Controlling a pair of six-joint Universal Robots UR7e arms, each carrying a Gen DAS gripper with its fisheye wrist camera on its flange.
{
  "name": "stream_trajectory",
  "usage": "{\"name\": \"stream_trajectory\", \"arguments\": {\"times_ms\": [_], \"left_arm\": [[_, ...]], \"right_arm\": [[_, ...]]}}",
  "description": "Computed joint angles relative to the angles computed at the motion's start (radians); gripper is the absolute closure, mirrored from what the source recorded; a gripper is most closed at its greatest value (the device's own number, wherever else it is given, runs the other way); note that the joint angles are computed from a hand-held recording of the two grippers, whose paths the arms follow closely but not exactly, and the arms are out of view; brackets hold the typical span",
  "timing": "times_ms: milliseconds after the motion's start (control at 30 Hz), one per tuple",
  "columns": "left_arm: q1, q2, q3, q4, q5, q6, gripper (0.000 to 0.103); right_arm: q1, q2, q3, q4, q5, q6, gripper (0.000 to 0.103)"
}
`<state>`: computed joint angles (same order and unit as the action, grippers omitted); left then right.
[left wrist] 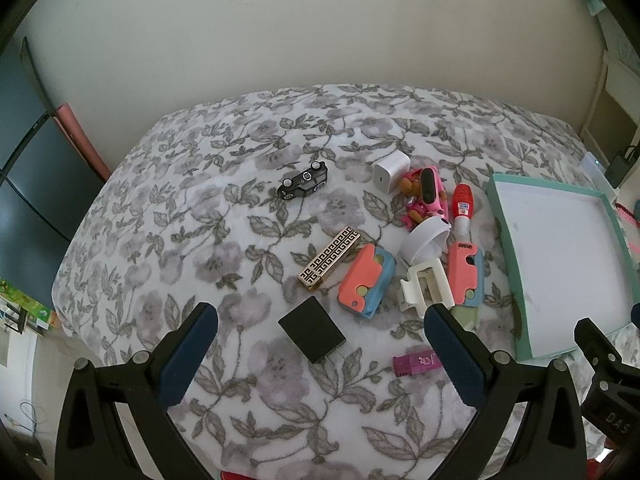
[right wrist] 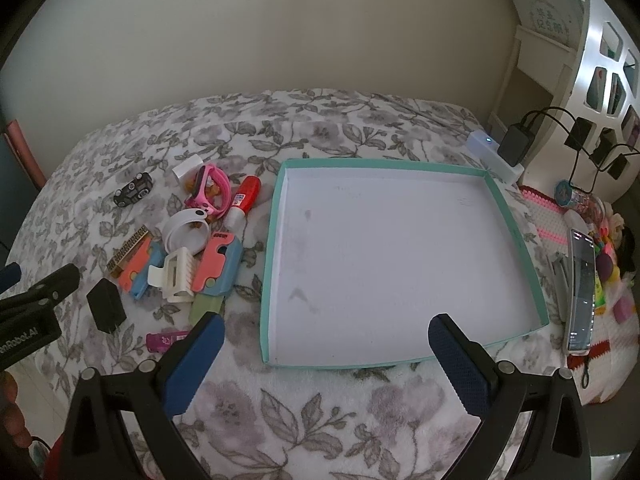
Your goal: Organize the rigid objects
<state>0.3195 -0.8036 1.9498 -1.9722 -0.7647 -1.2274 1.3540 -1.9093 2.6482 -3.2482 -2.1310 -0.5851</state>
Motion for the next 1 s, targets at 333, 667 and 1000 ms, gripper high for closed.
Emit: {"name": "stream_trajectory", "arguments": {"times_ms": [333, 667, 1000], "left_arm": [[0.002, -0.004, 0.005, -0.016, -0.002, 0.003, 0.000], [0.066, -0.032, 0.017, -0.014, -0.059, -0.037, 0.000], [0.172, -0.045, 0.044, -0.033, -0.144, -0.076, 0.000]], "right_arm": [[0.011, 0.019, 0.001, -0.015, -0.013, -0.003, 0.000], [0.038, -0.038, -0.017, 0.178, 0.111, 0.030, 0.000], [0.119, 0.164, -0.061, 0.303, 0.050, 0.118, 0.000]]}}
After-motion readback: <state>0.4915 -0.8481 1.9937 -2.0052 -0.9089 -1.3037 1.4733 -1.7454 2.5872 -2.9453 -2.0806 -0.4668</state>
